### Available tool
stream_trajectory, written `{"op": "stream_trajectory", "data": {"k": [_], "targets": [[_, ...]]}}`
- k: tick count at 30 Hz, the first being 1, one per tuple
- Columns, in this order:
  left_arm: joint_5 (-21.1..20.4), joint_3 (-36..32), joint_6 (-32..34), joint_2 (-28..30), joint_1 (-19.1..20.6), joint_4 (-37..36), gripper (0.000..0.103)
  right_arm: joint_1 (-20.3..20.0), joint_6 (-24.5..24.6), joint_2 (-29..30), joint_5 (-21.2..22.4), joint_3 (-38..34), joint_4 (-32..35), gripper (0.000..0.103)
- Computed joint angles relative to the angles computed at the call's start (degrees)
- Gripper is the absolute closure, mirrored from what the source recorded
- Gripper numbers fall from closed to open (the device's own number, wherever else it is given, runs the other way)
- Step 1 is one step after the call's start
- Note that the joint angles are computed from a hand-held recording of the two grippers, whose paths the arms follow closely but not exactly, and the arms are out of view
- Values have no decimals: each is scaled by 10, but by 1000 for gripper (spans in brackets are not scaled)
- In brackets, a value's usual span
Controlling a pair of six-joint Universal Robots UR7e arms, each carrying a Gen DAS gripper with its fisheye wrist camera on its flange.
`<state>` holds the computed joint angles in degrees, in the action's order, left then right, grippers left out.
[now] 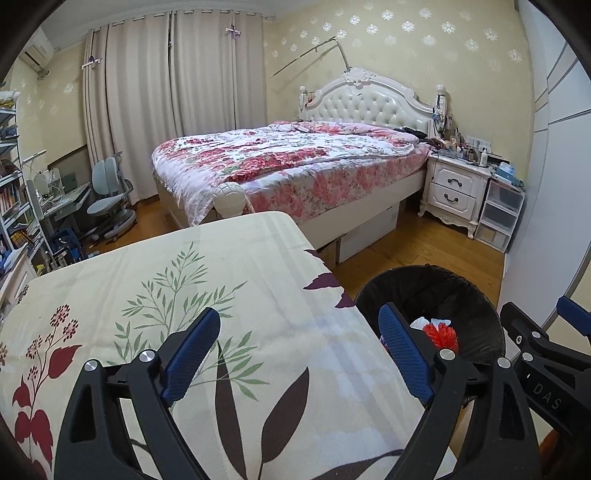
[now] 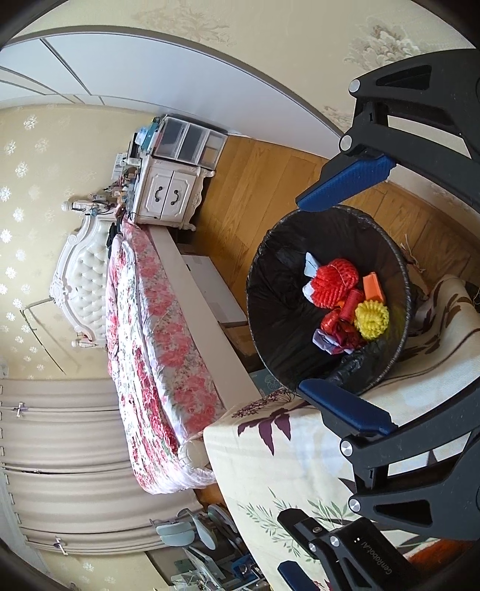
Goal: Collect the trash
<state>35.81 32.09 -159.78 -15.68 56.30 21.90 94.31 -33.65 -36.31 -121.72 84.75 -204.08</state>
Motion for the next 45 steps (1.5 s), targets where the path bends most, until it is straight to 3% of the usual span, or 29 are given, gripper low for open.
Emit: {"op": "stream_trajectory", "data": {"k": [9, 16, 45], "targets": [[-12, 150, -8, -82, -11, -78, 15, 8, -6, -24, 3, 60, -39, 13], [-19, 208, -1, -112, -19, -120, 14, 13, -12, -37, 8, 92, -60, 13], [-27, 246, 1, -132, -22, -149, 14, 16, -17, -44, 14, 110, -78, 13]]}}
